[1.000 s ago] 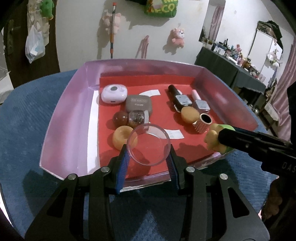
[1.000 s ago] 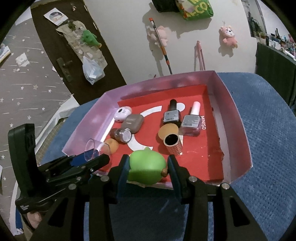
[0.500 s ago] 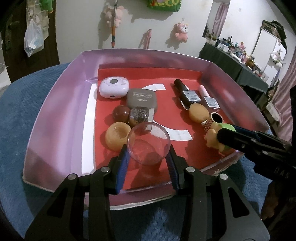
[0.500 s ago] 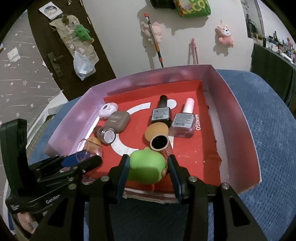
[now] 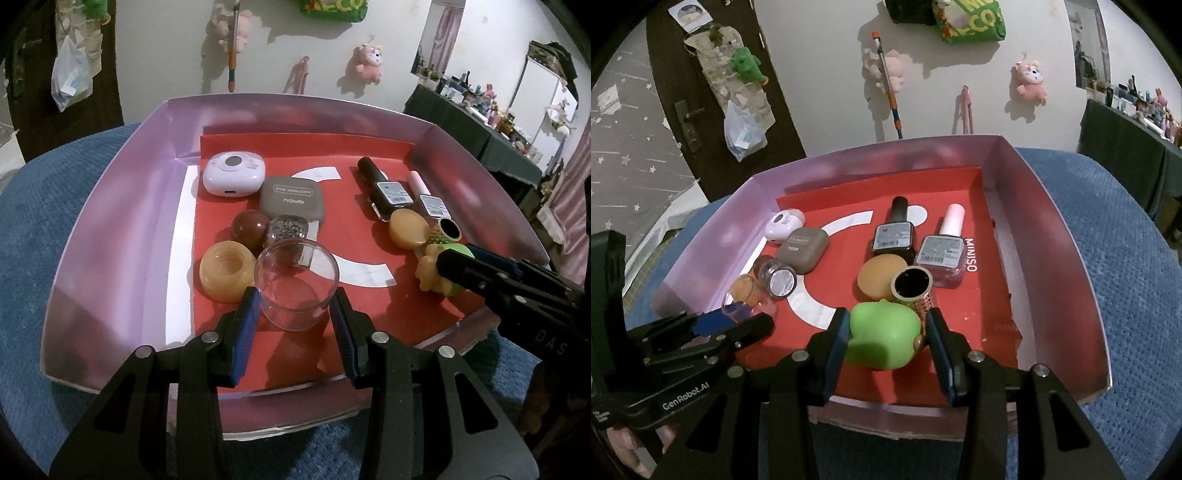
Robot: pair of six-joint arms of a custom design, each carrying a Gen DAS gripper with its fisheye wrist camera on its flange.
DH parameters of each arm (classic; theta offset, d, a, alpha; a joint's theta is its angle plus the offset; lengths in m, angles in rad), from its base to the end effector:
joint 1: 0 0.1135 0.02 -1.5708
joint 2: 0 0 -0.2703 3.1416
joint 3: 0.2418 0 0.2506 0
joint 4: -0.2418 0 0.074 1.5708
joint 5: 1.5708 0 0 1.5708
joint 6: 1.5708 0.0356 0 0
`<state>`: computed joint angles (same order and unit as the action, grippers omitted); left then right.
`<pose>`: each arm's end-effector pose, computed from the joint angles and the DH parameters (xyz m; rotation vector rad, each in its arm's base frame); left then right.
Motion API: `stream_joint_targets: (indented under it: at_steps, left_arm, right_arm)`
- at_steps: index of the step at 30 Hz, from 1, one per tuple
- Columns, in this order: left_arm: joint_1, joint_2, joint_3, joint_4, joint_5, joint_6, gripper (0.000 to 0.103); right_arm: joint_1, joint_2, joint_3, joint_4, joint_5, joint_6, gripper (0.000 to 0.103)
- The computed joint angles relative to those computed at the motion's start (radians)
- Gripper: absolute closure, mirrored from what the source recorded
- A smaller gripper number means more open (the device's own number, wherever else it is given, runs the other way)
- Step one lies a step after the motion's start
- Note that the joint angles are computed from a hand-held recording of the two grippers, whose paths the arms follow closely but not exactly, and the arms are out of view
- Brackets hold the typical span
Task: Organize rigid objects
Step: 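Carry the glass and green apple into the box with both tools, then set the glass beside the tan ring while the right tool sets the apple beside the mesh cup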
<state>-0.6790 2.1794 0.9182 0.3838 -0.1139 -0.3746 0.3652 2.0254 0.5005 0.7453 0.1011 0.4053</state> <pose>0.2949 -0.2328 0.0377 0.3239 2.4469 -0.3267 0.2699 0.0994 0.0391 0.0972 2.3583 0.2597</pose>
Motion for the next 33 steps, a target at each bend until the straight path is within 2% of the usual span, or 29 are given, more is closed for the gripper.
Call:
stream_joint_targets:
  at_steps: [27, 29, 31, 33]
  left_arm:
    - [-0.01, -0.005, 0.006, -0.021, -0.041, 0.004, 0.065]
    - [-0.01, -0.011, -0.003, -0.014, -0.039, 0.0, 0.061]
    - [-0.01, -0.016, -0.01, -0.006, -0.047, 0.001, 0.051]
    - [-0.014, -0.027, -0.022, 0.001, -0.059, 0.002, 0.049]
  right_arm:
    - [-0.002, 0.0, 0.001, 0.0, -0.006, -0.001, 0.057]
    - [0.002, -0.003, -0.003, 0.005, -0.002, -0.001, 0.053]
    - [0.008, -0.009, -0.011, 0.01, 0.002, 0.003, 0.052]
    - [0.013, -0.017, -0.021, 0.018, 0.007, 0.006, 0.051]
